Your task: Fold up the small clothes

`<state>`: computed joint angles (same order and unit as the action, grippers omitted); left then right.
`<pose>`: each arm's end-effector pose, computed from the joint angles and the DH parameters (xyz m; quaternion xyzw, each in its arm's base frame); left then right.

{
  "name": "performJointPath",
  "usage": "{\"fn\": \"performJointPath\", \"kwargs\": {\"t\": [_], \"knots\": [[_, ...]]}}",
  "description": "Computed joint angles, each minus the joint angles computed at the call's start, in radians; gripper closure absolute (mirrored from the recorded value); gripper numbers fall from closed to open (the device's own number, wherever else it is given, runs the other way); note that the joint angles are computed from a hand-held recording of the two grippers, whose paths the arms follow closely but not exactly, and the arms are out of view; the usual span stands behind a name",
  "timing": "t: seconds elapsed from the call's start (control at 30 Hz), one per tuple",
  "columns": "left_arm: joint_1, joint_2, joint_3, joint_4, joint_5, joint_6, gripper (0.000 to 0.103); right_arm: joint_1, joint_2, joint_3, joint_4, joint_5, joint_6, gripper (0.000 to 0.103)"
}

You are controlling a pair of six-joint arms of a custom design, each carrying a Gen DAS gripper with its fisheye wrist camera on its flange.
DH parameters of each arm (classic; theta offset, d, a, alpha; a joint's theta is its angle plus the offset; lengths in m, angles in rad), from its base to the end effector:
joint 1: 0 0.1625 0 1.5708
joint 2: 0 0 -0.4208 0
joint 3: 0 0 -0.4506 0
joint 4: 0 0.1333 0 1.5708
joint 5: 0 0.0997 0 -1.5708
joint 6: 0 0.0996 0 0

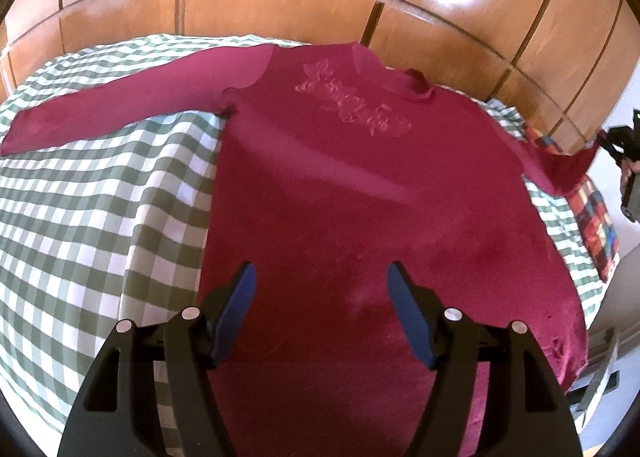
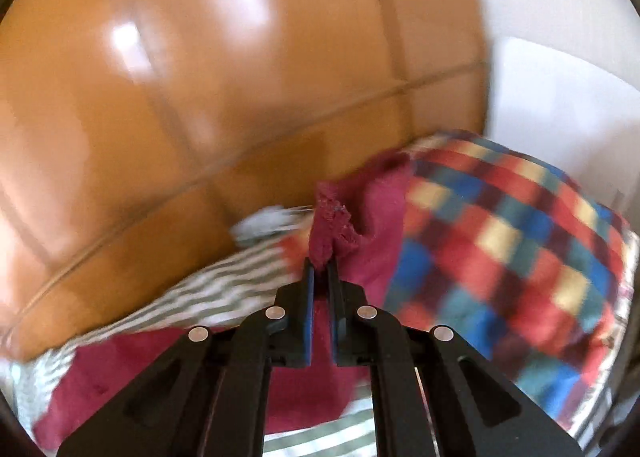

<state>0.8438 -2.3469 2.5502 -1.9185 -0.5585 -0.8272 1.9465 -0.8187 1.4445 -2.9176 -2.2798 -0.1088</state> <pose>-0.0053 -0.3336 0.3339 -0.0786 0.8695 -0.3841 0.3005 0.3490 -0.6981 0.2149 0.0916 -0.8813 0.3711 0.2779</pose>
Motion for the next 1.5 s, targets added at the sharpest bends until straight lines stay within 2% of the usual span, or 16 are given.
{"fn": "performJointPath", "kwargs": {"t": [0.13, 0.33, 0.5, 0.57, 0.6, 0.63, 0.77, 0.9, 1.0, 1.07, 1.17, 1.27, 1.3, 1.37, 1.4, 1.5], "knots": [[0.014, 0.001, 0.002, -0.096, -0.035, 0.075, 0.035, 0.057, 0.065, -0.025, 0.070, 0.133, -0.010, 0.098], [0.045, 0.020, -0.009, -0.223, -0.079, 0.155, 0.034, 0.157, 0.231, -0.103, 0.201, 0.318, -0.043, 0.098], [0.079, 0.046, -0.033, -0.341, -0.110, 0.229, 0.035, 0.197, 0.335, -0.168, 0.341, 0.454, -0.052, 0.096], [0.088, 0.061, -0.045, -0.380, -0.109, 0.261, 0.036, 0.195, 0.337, -0.165, 0.391, 0.504, -0.029, 0.075], [0.095, 0.074, -0.053, -0.408, -0.111, 0.285, 0.036, 0.193, 0.331, -0.152, 0.383, 0.510, -0.021, 0.043], [0.100, 0.085, -0.060, -0.426, -0.109, 0.302, 0.036, 0.189, 0.314, -0.119, 0.343, 0.512, -0.014, 0.038], [0.146, 0.163, -0.102, -0.534, -0.133, 0.402, 0.039, 0.145, 0.205, 0.016, 0.243, 0.517, 0.022, 0.038], [0.223, 0.285, -0.173, -0.649, -0.190, 0.492, 0.047, 0.085, 0.065, 0.189, 0.157, 0.452, 0.046, 0.038], [0.281, 0.388, -0.239, -0.697, -0.238, 0.529, 0.051, 0.013, -0.050, 0.325, 0.092, 0.404, 0.099, 0.039], [0.321, 0.453, -0.286, -0.712, -0.278, 0.536, 0.051, -0.031, -0.112, 0.397, 0.062, 0.375, 0.143, 0.044], [0.391, 0.560, -0.365, -0.722, -0.355, 0.523, 0.051, -0.059, -0.146, 0.447, 0.032, 0.278, 0.151, 0.044], [0.429, 0.635, -0.417, -0.725, -0.395, 0.508, 0.051, -0.068, -0.125, 0.444, 0.022, 0.237, 0.130, 0.047], [0.437, 0.661, -0.434, -0.725, -0.400, 0.501, 0.054, -0.067, -0.110, 0.434, 0.020, 0.228, 0.115, 0.047], [0.444, 0.702, -0.459, -0.717, -0.401, 0.501, 0.080, -0.060, -0.064, 0.399, 0.015, 0.218, 0.091, 0.052], [0.440, 0.719, -0.468, -0.710, -0.375, 0.504, 0.097, -0.057, -0.042, 0.380, 0.017, 0.211, 0.088, 0.055], [0.415, 0.715, -0.456, -0.774, -0.331, 0.523, 0.097, -0.059, 0.014, 0.322, -0.006, 0.218, 0.107, 0.065]]}}
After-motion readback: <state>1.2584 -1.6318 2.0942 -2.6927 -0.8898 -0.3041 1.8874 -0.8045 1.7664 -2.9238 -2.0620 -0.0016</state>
